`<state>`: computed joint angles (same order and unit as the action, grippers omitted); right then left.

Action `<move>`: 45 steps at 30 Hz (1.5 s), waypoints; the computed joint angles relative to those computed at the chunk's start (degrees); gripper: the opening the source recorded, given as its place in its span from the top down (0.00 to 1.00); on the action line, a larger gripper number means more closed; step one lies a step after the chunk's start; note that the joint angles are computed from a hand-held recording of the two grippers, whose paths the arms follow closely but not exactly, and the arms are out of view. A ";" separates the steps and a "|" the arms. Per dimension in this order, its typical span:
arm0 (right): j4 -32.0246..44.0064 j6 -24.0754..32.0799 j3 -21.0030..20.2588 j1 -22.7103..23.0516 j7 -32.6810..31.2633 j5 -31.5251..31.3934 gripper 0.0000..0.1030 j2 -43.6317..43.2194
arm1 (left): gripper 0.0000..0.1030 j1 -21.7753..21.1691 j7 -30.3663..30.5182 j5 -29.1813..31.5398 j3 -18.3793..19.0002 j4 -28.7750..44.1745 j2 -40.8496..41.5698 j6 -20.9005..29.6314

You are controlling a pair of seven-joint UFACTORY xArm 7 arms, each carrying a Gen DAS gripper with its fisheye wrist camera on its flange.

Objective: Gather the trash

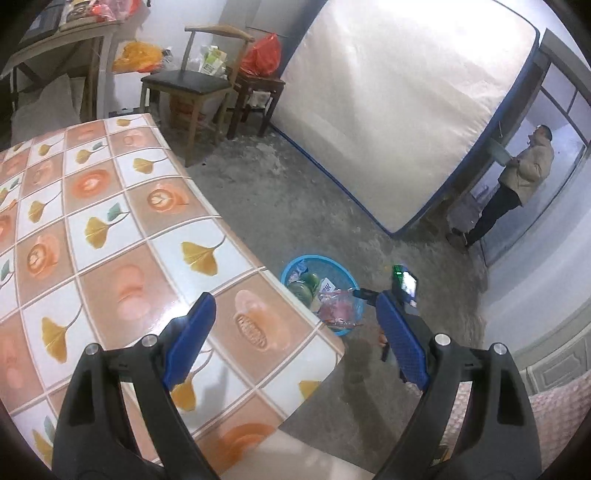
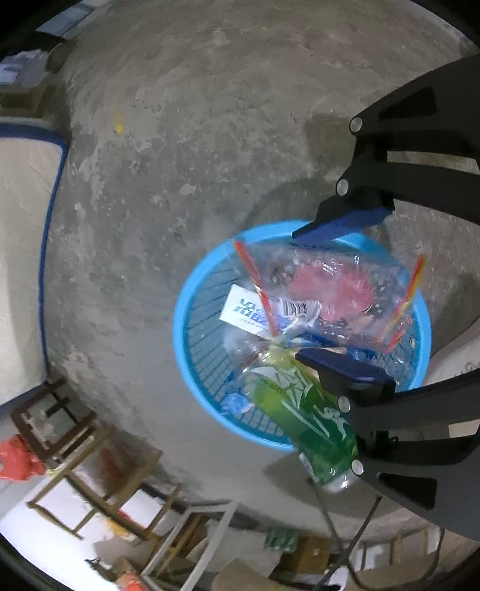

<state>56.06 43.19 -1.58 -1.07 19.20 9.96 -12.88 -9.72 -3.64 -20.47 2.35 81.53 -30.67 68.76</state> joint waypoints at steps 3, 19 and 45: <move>-0.05 0.57 -0.66 0.07 -1.39 1.17 0.40 -0.31 | 0.18 -0.04 -0.32 -1.39 0.93 -2.31 -2.23 -0.93; -1.10 3.85 0.75 1.89 1.64 -0.75 0.40 -14.49 | 0.16 1.15 -0.30 3.80 -0.21 -10.42 -12.16 -3.23; 23.92 22.60 23.60 13.66 5.36 -11.53 0.06 -24.98 | 0.08 14.99 -15.20 24.76 -7.91 -11.37 -25.77 2.43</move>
<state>79.98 65.79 22.02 12.58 24.55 -1.56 -37.86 5.27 -18.85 4.28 -5.56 70.17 -56.44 71.18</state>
